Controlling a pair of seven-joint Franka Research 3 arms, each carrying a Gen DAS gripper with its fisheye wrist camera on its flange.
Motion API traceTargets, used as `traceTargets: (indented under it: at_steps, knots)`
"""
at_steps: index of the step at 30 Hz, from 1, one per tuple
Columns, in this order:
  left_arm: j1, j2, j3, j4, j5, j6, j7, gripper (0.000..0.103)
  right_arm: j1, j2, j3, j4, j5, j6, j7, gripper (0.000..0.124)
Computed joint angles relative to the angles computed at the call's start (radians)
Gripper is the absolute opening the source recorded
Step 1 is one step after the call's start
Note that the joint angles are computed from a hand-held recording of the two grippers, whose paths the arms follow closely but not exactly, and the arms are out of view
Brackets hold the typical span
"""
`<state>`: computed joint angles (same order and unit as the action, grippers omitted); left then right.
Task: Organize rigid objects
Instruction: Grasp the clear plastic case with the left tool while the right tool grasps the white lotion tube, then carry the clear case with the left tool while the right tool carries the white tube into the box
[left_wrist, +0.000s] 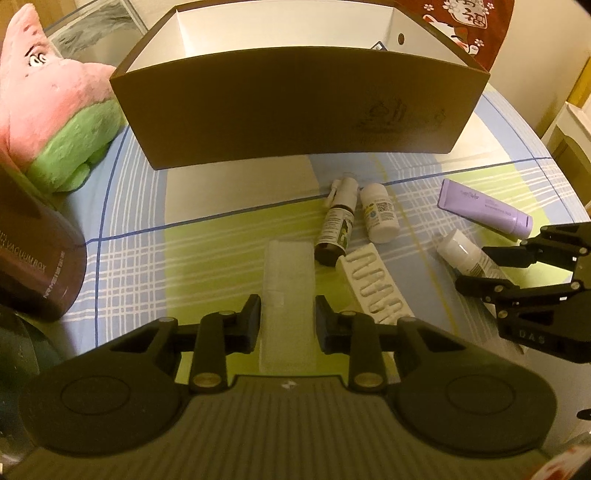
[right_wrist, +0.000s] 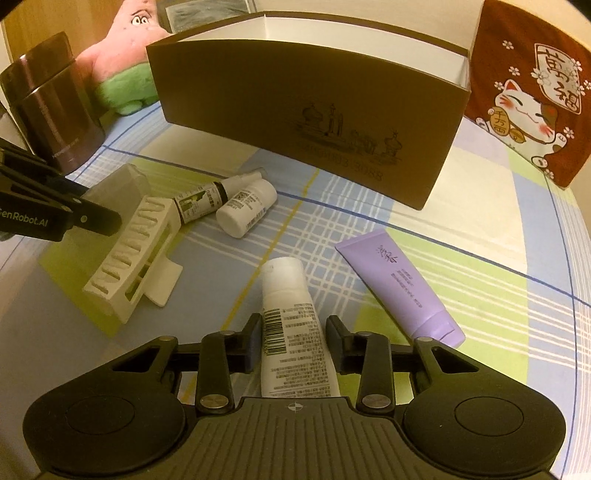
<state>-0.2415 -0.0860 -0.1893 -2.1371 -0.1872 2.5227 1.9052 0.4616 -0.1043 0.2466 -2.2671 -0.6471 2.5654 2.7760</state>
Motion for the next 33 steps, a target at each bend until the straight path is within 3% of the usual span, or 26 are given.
traceTargets:
  at_steps: [3,7,19,33]
  knots:
    - [0.0,-0.008,0.001,-0.008,-0.006,0.005,0.001,0.027,0.001,-0.002,-0.001,-0.001,0.015,0.003,-0.001,0.036]
    - [0.0,-0.02,0.006,-0.014,-0.014,0.006,0.0,0.027,-0.01,-0.028,-0.008,-0.038,0.069,0.075,0.026,0.035]
    - [-0.008,-0.055,0.027,0.01,-0.062,0.035,0.029,0.027,-0.083,-0.099,0.036,-0.058,0.1,0.151,0.085,0.035]
    - [0.002,0.037,0.013,0.206,-0.095,0.062,0.082,0.027,-0.161,-0.07,0.023,0.084,0.082,0.185,0.036,0.035]
